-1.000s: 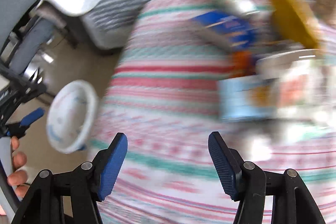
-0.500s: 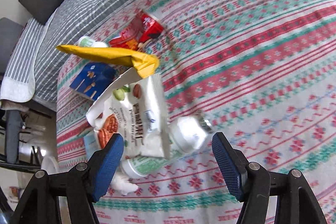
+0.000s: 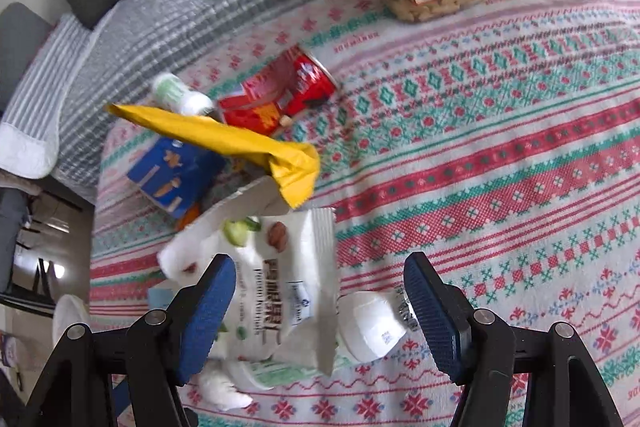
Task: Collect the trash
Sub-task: 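Return to the table and grasp the white snack bag with the right tool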
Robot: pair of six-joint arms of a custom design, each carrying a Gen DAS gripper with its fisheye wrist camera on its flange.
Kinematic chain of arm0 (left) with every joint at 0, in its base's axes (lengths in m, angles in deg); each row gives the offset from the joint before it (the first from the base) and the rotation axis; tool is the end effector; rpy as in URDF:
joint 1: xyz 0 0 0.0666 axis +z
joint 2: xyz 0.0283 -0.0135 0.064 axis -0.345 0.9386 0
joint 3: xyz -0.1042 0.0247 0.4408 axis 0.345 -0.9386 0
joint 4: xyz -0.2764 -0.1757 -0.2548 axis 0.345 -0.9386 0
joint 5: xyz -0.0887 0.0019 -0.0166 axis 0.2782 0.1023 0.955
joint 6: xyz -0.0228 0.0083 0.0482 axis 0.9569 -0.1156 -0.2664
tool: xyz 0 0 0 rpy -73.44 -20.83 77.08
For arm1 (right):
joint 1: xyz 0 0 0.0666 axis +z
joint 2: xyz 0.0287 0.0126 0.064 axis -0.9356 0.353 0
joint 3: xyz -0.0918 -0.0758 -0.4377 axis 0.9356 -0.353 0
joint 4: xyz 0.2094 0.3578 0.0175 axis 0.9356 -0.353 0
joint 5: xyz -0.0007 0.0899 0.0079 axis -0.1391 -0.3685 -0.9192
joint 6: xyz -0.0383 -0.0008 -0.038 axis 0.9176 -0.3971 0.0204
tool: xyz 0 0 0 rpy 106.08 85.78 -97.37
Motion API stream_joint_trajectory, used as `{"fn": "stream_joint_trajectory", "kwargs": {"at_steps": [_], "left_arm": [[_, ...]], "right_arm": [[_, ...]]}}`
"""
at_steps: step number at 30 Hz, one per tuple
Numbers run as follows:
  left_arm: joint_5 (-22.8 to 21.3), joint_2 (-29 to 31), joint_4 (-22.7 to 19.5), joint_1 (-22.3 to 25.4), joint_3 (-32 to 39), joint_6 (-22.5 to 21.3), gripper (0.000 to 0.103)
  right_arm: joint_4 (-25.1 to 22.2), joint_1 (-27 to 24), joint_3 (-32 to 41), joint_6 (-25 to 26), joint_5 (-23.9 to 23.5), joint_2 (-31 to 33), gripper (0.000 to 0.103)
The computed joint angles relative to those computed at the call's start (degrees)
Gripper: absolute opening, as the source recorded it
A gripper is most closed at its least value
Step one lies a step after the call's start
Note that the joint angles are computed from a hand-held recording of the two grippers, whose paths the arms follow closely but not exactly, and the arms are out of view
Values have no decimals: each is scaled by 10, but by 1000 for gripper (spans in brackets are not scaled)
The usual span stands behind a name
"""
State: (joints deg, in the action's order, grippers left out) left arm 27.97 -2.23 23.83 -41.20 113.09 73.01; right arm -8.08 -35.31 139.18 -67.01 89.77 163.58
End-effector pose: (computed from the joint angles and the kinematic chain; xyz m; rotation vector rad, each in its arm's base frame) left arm 0.3172 -0.1237 0.2941 0.2082 2.5977 -0.2568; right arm 0.3645 0.2434 0.3362 0.3356 2.5959 0.4824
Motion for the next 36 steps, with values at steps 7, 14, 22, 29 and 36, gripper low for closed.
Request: {"fn": "stream_joint_trajectory", "kwargs": {"at_steps": [7, 14, 22, 29, 36], "left_arm": [[1, 11, 16, -17, -6, -19, 76], [20, 13, 20, -3, -4, -11, 74], [28, 21, 24, -9, 0, 1, 68], [31, 31, 29, -21, 0, -16, 40], [58, 31, 19, -12, 3, -41, 17]], "right_arm": [[14, 10, -1, 4, -10, 4, 30], [31, 26, 0, 10, -13, -8, 9], [51, 42, -3, 6, -2, -33, 4], [36, 31, -10, -19, -13, -33, 15], [24, 14, -4, -44, -32, -3, 45]]}}
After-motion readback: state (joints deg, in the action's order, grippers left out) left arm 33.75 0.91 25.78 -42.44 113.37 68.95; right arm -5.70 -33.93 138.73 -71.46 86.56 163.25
